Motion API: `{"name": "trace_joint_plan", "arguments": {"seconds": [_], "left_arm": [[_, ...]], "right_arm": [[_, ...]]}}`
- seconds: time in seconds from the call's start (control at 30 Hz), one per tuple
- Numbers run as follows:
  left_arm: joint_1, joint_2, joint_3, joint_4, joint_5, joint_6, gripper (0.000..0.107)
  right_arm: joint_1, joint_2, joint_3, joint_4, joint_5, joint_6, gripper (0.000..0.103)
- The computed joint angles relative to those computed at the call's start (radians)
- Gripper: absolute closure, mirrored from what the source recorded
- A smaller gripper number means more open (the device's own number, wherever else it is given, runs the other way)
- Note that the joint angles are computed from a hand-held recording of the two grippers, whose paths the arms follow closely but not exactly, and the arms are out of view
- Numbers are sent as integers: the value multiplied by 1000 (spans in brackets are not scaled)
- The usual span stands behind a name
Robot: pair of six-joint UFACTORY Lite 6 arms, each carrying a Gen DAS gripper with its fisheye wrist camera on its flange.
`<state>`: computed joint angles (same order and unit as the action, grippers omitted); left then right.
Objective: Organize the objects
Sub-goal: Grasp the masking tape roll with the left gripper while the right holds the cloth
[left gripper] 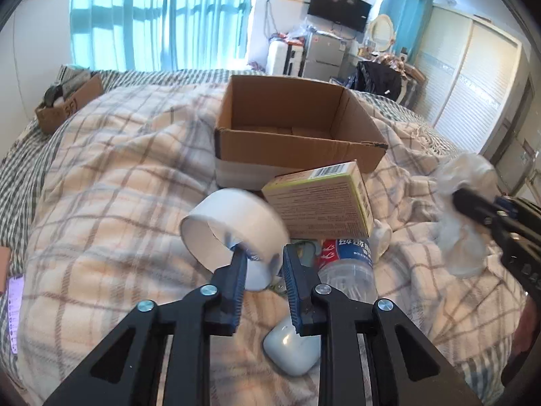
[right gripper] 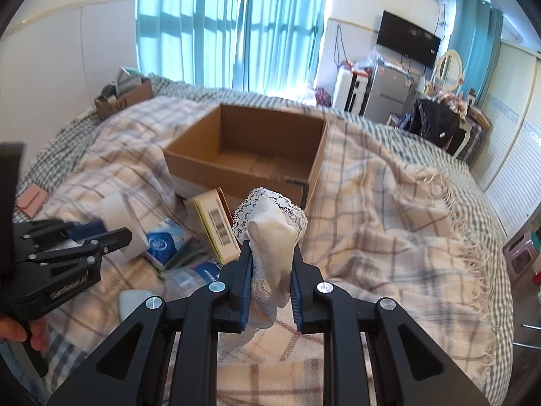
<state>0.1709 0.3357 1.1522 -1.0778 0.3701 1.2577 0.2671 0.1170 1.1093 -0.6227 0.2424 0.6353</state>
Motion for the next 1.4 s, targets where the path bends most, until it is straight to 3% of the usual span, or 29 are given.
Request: {"name": "trace_joint_plan", "arguments": {"seconds": [0.3, 0.33, 0.4, 0.43, 0.47, 0.53, 0.6, 0.83, 0.93, 0.97, 1.0, 1.07, 1.23, 1.4], "left_arm": [[35, 85, 35, 21, 84, -32, 82], [32, 78, 30, 18, 86, -33, 78], [13, 80, 45, 35, 74, -57, 50], [-2, 77, 46, 30, 45, -57, 31], [-15, 67, 36, -12, 14, -19, 28], [-48, 82, 59, 3, -47, -17, 28], [-66, 121, 108, 120, -85, -130, 28], [-89, 332, 336, 459, -81, -473, 28], [-97, 392, 405, 531, -70, -548, 28], [-100, 407, 423, 552, -70, -567, 33], [-102, 420, 440, 561, -64, -574, 38], [-103, 441, 471, 581, -47, -588, 62], [-89, 379, 409, 446, -65, -437, 75], [-63, 260, 338, 290, -40, -279, 76]], "right_arm": [[24, -114, -64, -30, 8, 40, 85], [19, -113, -64, -13, 3, 19, 85], [10, -100, -56, 20, -4, -17, 85], [8, -91, -50, 26, -7, -23, 85], [3, -76, -43, 35, -12, -33, 85], [-7, -49, -28, 67, -22, -69, 85], [-21, -14, -12, 110, -32, -119, 85], [-70, 125, 73, 284, -54, -301, 85], [-84, 177, 108, 384, -56, -405, 85], [-87, 193, 121, 417, -54, -438, 85], [-91, 203, 127, 440, -53, -462, 85], [-98, 217, 136, 494, -50, -520, 85], [-93, 198, 126, 435, -48, -461, 85], [-73, 130, 107, 376, -38, -402, 85]]}}
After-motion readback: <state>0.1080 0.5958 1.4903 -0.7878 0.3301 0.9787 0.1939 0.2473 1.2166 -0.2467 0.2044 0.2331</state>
